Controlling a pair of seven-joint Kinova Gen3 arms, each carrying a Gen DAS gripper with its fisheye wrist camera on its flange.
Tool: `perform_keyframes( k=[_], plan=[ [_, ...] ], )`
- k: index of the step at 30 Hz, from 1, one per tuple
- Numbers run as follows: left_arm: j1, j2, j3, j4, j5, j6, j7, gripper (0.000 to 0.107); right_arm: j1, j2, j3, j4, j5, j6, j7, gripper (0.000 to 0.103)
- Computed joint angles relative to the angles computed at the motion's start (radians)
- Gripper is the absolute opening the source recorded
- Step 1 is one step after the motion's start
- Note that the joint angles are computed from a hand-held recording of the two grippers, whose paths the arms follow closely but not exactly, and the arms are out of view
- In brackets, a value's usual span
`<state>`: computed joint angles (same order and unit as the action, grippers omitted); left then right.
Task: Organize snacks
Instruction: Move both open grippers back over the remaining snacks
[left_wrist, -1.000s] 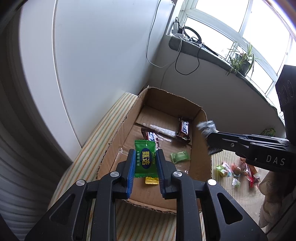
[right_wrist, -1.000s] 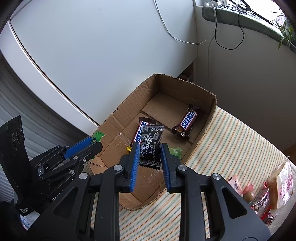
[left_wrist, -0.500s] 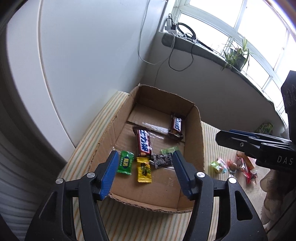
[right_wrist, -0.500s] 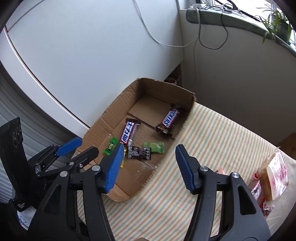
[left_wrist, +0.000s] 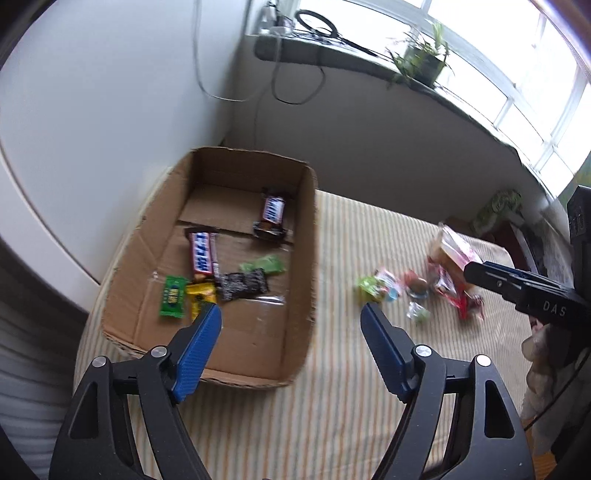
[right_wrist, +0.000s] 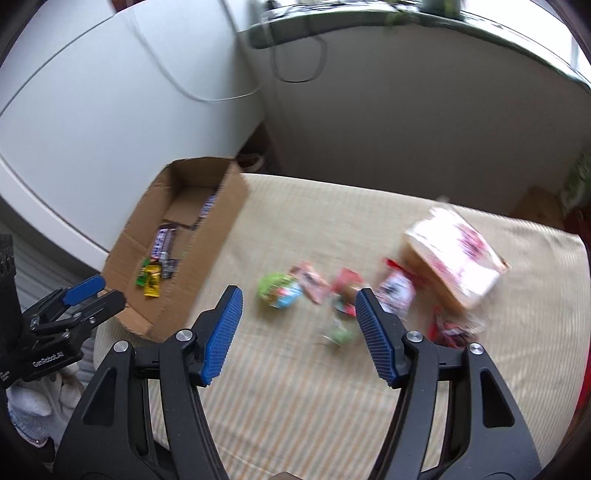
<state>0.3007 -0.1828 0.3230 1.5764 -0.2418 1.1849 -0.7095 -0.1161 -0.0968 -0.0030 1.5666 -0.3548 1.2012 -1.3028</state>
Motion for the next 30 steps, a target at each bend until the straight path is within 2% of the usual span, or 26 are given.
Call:
perform_keyframes(
  k=[2, 11, 17, 22, 30],
  plan=[
    [0.009, 0.019, 0.032, -0.014, -0.032, -0.001, 0.030, 0.078, 0.025, -0.015, 0.028, 0.016, 0.006, 0.007, 0.004, 0.066],
    [0.118, 0.119, 0.037, -0.054, -0.054, -0.072, 0.010, 0.078, 0.146, -0.029, 0.123, 0.071, 0.018, 0.030, 0.068, 0.066],
    [0.196, 0.188, 0.009, -0.054, -0.094, -0.108, 0.068, 0.078, 0.187, -0.023, 0.137, 0.104, 0.016, 0.011, 0.122, 0.066],
    [0.241, 0.235, -0.026, -0.060, -0.104, -0.116, 0.092, 0.078, 0.206, 0.021, 0.136, 0.111, -0.011, -0.012, 0.172, 0.066],
    [0.270, 0.282, -0.079, -0.037, -0.129, -0.147, 0.183, 0.078, 0.215, 0.081, 0.102, 0.123, -0.011, -0.057, 0.223, 0.066]
  ],
)
